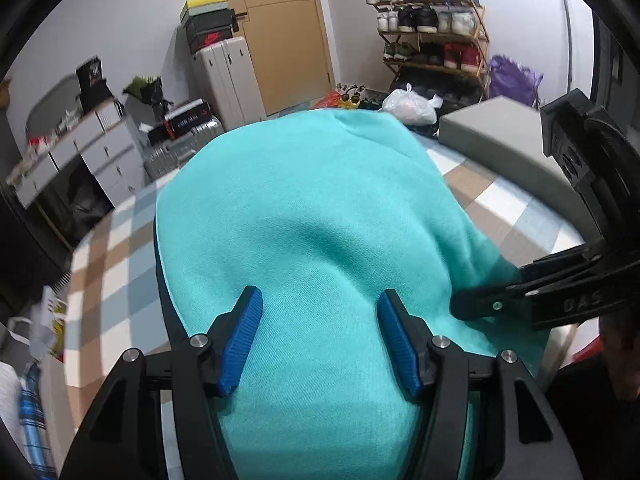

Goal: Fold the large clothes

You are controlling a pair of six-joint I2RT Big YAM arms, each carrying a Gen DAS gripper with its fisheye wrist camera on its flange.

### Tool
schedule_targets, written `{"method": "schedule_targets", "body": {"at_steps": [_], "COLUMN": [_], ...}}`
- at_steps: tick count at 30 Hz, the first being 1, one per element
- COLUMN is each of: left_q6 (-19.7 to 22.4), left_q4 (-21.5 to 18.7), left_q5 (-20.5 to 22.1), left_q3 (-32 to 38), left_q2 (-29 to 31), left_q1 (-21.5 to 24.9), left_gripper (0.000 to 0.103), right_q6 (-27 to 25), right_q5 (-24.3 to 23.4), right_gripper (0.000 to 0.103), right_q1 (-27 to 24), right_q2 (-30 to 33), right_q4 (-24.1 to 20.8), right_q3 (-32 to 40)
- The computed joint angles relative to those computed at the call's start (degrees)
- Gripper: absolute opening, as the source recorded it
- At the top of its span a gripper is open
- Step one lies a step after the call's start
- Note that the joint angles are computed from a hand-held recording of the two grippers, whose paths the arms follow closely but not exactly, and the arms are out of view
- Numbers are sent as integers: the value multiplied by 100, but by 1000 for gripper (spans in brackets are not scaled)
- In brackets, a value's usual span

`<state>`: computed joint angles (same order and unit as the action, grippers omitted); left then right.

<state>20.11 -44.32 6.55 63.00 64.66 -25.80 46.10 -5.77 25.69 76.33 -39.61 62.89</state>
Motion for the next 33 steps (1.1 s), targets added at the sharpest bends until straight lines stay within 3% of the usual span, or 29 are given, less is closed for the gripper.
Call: {"method": "schedule_targets", "body": {"at_steps": [1,4,8,11,14,15,18,20,21,24,26,28,33], "left_q6": [-2,43,72,156,-123,-203,147,352,362,109,41,57,-197], "left_q4": [6,-13,74,-402,-1015,-1096,-1364,-1798,-2024,-3415,-4124,-4421,-5193], "left_q5": [-5,82,128,705,1564,1591,639,10,-106,-371,-467,-938,-1141], "left_q3": [0,42,31,297,922,1093,1874,2674,3006,4549,5110,5338,6053], "left_q2": [1,42,29,33,221,290,763,1437,1733,3108,3720,4105,4776], "left_q1": [11,105,275,566,869,854,350,-12,-88,-318,-412,-611,-771], "left_gripper": [54,55,55,56,56,56,58,58,58,58,58,58,58], "right_q6": [155,70,149,146,78,145,316,338,302,150,62,29,-25], "right_q5": [150,555,470,758,991,924,625,473,461,593,666,615,312], "right_gripper": [40,40,40,41,41,42,42,42,42,42,42,42,42], "right_q1": [66,222,156,274,368,339,224,147,130,156,198,186,55], "right_q2": [13,130,270,363,321,285,212,153,136,-14,-113,-227,-236], "right_q4": [234,108,436,334,320,405,684,827,849,858,866,927,773], "right_q3": [-96,71,99,264,255,201,50,-55,-68,-145,-197,-307,-318]}}
